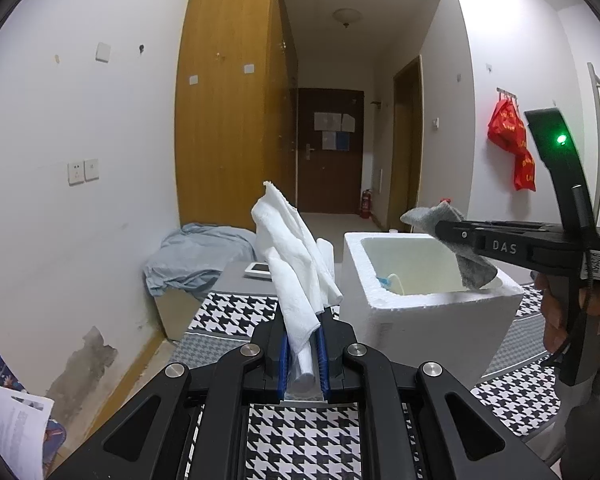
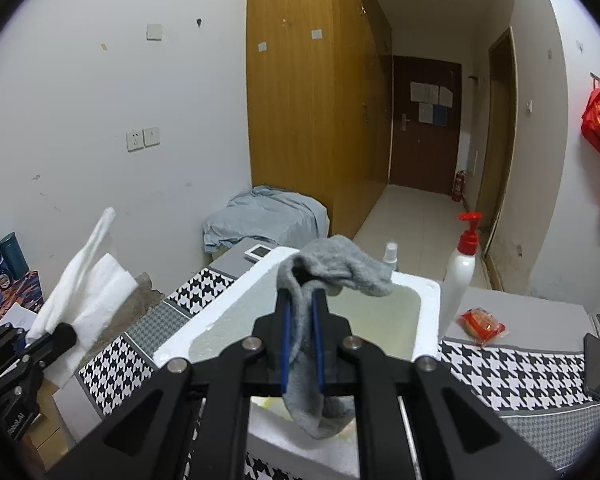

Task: Organize soft objects
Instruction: 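Carry the grey sock with the right gripper over the foam box while the left gripper holds the towel, then open the right gripper to drop the grey sock into the box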

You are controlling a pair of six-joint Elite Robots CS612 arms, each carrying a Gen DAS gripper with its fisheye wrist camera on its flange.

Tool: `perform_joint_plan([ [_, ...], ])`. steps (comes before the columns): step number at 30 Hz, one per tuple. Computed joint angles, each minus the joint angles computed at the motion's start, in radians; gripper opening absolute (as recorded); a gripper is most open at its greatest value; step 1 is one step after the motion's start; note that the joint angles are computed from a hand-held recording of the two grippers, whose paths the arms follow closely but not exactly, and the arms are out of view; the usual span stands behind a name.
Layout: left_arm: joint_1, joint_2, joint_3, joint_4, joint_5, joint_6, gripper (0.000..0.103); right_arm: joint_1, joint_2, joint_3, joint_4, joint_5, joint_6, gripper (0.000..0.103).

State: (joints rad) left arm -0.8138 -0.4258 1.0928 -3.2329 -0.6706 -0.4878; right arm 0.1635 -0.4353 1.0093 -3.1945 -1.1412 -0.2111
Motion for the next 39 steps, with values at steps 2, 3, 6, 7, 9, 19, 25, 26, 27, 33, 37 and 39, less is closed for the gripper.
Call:
perform_joint_plan([
  [2,0.0,-0.001,0.001,-0.001,0.0,-0.001,0.013,0.002,0.006,-0.01,0.009,-0.01,0.0,0.015],
  [3,0.0,-0.001,0.002,-0.001,0.0,-0.001,0.013,0.003,0.008,-0.013,0.013,-0.015,-0.001,0.02],
  [6,0.002,-0.001,0.001,0.0,0.0,-0.004,0.013,0.0,0.009,-0.016,0.032,-0.003,0.001,0.057],
  [7,0.003,-0.002,0.0,0.002,-0.001,-0.007,0.013,-0.001,0.009,-0.015,0.027,-0.005,0.003,0.065],
  [9,0.005,-0.001,-0.002,0.004,-0.003,-0.011,0.013,0.0,0.008,-0.007,0.007,-0.016,0.004,0.073],
  [19,0.013,0.012,-0.04,-0.017,-0.045,0.032,0.013,-0.013,-0.017,0.051,-0.052,-0.003,0.0,0.083],
  [25,0.02,0.034,-0.101,-0.029,-0.083,0.083,0.013,-0.029,-0.034,0.102,-0.14,-0.012,0.025,0.103],
  [26,0.022,0.038,-0.112,-0.027,-0.089,0.089,0.013,-0.03,-0.037,0.109,-0.148,-0.022,0.023,0.103],
  [27,0.023,0.041,-0.121,-0.029,-0.094,0.096,0.013,-0.032,-0.04,0.117,-0.152,-0.032,0.023,0.103],
  [33,0.028,0.07,-0.193,-0.001,-0.125,0.129,0.013,-0.047,-0.049,0.145,-0.172,-0.037,0.046,0.103],
  [37,0.03,0.088,-0.235,0.014,-0.147,0.148,0.013,-0.057,-0.055,0.164,-0.188,-0.048,0.054,0.103],
  [39,0.031,0.102,-0.265,0.029,-0.167,0.157,0.013,-0.06,-0.058,0.175,-0.195,-0.06,0.051,0.103],
])
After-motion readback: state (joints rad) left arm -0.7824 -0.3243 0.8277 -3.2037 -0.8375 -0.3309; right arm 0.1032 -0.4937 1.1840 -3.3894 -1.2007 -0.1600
